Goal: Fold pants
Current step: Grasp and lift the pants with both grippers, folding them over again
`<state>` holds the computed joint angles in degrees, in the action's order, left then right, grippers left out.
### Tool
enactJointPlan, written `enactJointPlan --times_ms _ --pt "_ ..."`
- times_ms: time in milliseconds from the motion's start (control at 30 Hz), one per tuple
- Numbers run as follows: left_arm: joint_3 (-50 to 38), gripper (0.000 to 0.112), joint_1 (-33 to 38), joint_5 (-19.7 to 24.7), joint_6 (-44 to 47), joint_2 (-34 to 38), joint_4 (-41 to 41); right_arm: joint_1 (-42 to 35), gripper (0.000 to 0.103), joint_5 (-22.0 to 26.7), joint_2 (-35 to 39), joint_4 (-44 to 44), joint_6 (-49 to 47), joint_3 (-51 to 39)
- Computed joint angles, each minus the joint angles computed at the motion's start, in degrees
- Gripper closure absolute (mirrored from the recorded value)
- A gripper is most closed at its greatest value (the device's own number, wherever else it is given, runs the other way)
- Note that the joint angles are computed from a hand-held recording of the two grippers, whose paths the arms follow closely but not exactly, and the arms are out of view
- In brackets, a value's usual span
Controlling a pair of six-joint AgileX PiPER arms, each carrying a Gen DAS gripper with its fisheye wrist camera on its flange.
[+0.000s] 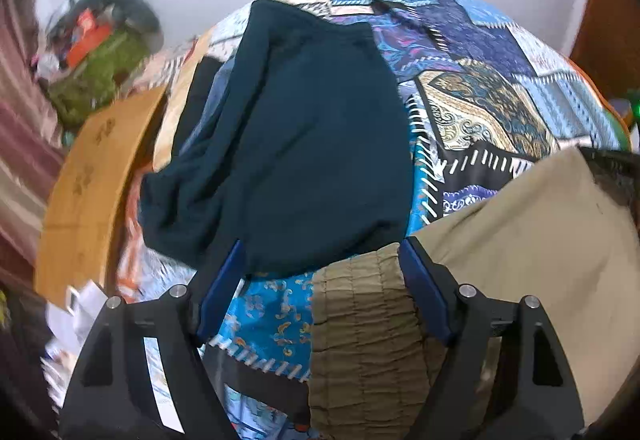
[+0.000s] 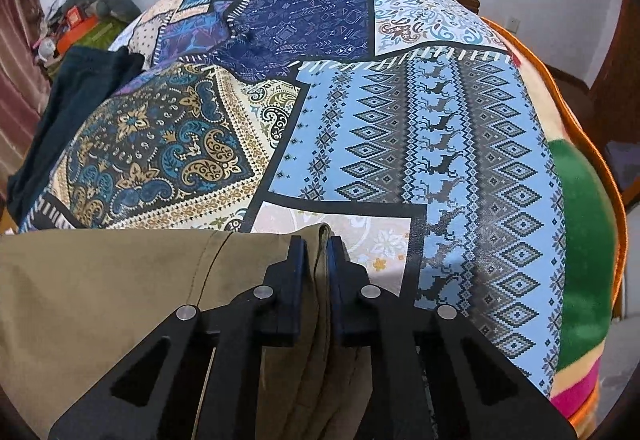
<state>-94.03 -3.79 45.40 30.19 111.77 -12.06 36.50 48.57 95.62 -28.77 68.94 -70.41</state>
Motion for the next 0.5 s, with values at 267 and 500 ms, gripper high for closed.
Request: enactJointPlan --times_ms 267,500 --pt "-7.18 0.033 1.97 10.23 0.25 1.44 -2.57 1.58 0.089 6.45 1.03 -1.30 -1.20 -4.48" --pt "-3.78 0.032 1.92 8.09 3.52 -5.39 -2.54 7.21 0.085 10.73 -4.84 -5.52 2.48 -7.65"
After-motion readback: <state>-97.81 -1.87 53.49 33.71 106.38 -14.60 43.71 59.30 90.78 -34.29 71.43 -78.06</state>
